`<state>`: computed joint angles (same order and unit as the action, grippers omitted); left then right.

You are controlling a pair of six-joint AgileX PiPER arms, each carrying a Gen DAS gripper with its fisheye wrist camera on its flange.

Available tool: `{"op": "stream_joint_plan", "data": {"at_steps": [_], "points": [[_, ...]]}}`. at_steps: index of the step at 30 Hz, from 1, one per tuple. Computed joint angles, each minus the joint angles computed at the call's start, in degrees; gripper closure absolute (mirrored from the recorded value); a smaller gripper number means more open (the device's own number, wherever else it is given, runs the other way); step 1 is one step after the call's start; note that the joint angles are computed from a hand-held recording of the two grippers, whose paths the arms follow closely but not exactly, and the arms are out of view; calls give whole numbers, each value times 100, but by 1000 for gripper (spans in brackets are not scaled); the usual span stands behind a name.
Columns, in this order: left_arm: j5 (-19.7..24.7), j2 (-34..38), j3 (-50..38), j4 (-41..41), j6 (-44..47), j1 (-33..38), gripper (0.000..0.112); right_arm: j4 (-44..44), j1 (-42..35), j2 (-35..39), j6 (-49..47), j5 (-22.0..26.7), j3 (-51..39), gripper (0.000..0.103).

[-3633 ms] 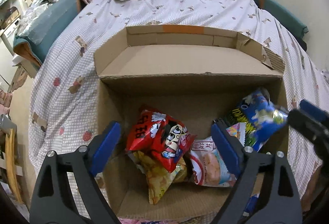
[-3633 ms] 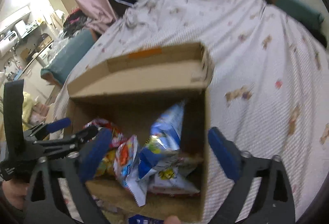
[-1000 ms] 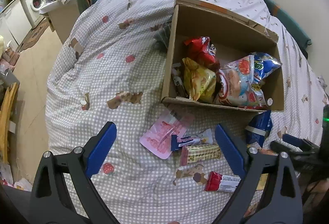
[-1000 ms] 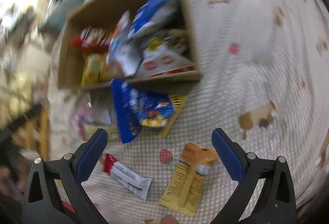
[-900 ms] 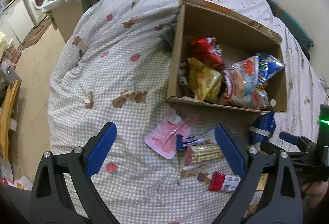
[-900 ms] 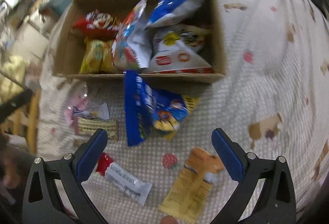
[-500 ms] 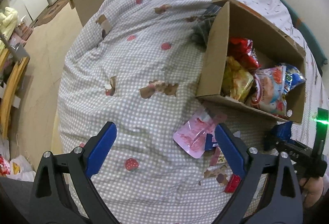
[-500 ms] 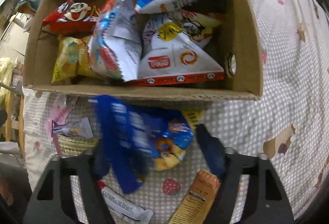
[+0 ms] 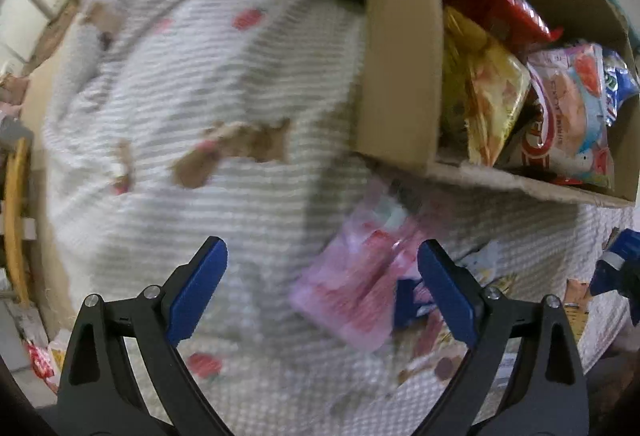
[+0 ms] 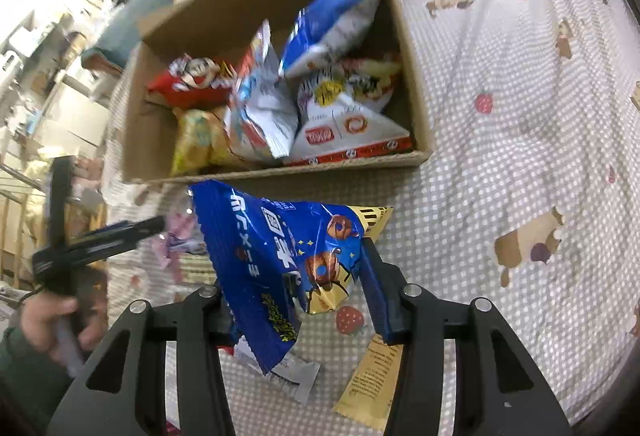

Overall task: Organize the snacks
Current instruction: 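Grasp the blue bag with the right tool while the left tool grasps the pink packet, then carry both snacks over the box and open both tools to drop them in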

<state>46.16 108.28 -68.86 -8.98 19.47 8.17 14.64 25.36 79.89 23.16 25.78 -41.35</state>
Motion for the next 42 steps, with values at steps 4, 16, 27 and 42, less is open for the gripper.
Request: {"op": "stream_joint_plan", "data": {"at_steps": [4,16,27,42], "points": [[103,213,-101,111,338,-396,18,153,-262,-360,-247,119,198,54],[-492,297,308,147,918,-488,43,138,-52,-331,-153,16,134,54],[-717,-875,1095,-35,1409,-152,93,214,-25,-408,-194,33,76,54],[213,-1981,1554,-171,1337,388,112,155,149,-512,-70,7,59,54]]}}
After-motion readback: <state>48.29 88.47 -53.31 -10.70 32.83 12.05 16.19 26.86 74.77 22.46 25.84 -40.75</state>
